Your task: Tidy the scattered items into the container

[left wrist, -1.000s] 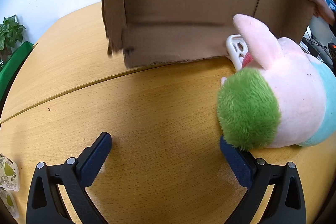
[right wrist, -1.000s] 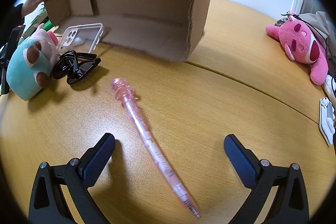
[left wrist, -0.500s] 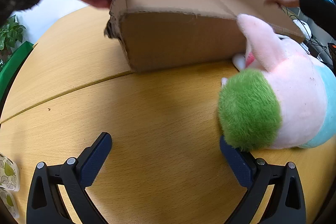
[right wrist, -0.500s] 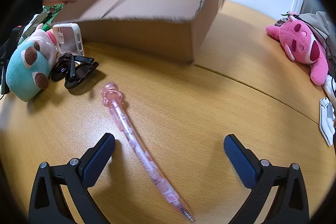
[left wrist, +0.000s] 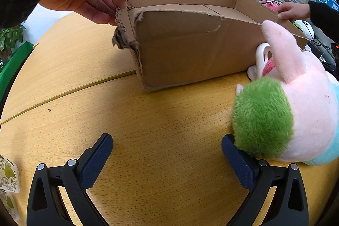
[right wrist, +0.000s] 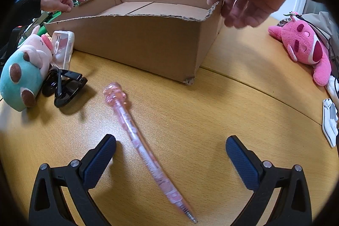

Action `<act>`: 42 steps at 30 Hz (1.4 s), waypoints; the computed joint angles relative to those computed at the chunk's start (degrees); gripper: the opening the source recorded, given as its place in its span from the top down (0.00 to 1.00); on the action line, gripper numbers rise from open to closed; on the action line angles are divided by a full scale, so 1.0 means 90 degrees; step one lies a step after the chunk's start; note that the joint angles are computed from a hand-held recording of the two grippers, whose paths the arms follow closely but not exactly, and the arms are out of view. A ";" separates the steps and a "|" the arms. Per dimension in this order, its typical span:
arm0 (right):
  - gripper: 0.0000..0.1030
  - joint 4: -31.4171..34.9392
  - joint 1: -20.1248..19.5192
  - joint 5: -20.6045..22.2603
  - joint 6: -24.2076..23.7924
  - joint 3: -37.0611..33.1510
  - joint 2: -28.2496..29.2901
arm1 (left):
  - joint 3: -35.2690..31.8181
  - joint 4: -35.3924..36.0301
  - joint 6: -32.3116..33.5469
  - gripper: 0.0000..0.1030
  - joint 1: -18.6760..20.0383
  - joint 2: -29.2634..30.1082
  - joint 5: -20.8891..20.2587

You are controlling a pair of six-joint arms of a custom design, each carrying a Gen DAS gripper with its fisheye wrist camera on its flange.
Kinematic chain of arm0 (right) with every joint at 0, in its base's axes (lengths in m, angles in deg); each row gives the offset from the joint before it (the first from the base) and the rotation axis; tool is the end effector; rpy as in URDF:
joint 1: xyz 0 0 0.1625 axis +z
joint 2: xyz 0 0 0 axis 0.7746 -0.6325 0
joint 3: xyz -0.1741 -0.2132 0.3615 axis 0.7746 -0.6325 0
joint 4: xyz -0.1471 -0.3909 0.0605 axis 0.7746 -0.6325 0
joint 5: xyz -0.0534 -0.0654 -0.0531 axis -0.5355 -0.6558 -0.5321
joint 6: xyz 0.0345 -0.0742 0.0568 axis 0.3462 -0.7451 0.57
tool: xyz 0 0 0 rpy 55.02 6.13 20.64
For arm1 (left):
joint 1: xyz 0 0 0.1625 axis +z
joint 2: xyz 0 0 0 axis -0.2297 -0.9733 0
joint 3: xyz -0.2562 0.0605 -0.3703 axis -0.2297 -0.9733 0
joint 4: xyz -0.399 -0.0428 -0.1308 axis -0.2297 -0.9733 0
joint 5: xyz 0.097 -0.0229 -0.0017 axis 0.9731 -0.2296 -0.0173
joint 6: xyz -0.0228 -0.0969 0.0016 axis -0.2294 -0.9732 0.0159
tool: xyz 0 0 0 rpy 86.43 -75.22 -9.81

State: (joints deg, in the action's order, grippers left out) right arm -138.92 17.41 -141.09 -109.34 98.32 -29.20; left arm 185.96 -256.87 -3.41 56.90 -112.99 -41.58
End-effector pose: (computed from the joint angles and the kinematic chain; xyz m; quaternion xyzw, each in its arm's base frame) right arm -0.0393 -0.4158 0.2470 0.3410 -0.8803 0.1787 0.2771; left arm -0.0956 -0.3766 0.0907 0.2139 0.8892 -0.2451 0.3216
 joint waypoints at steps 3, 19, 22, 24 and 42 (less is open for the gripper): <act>0.00 -0.0002 0.0004 -0.0003 0.0004 0.0009 -0.0008 | 0.0001 0.0003 -0.0001 0.00 0.0000 -0.0003 0.0001; 0.00 -0.0013 0.0005 -0.0005 0.0006 0.0011 -0.0001 | -0.0005 0.0022 -0.0030 0.00 -0.0004 -0.0001 0.0013; 0.00 -0.0017 0.0007 -0.0006 0.0014 0.0015 -0.0002 | -0.0018 0.0033 -0.0157 0.00 -0.0023 0.0045 0.0063; 0.00 -0.0326 0.0089 -0.0123 0.0274 0.0020 0.0161 | -0.0034 0.0070 -0.0325 0.00 -0.0061 0.0098 0.0137; 0.00 -0.2130 0.0566 -0.0343 0.1522 0.1309 0.0143 | 0.0631 0.1495 -0.2917 0.00 -0.1586 -0.0919 0.1270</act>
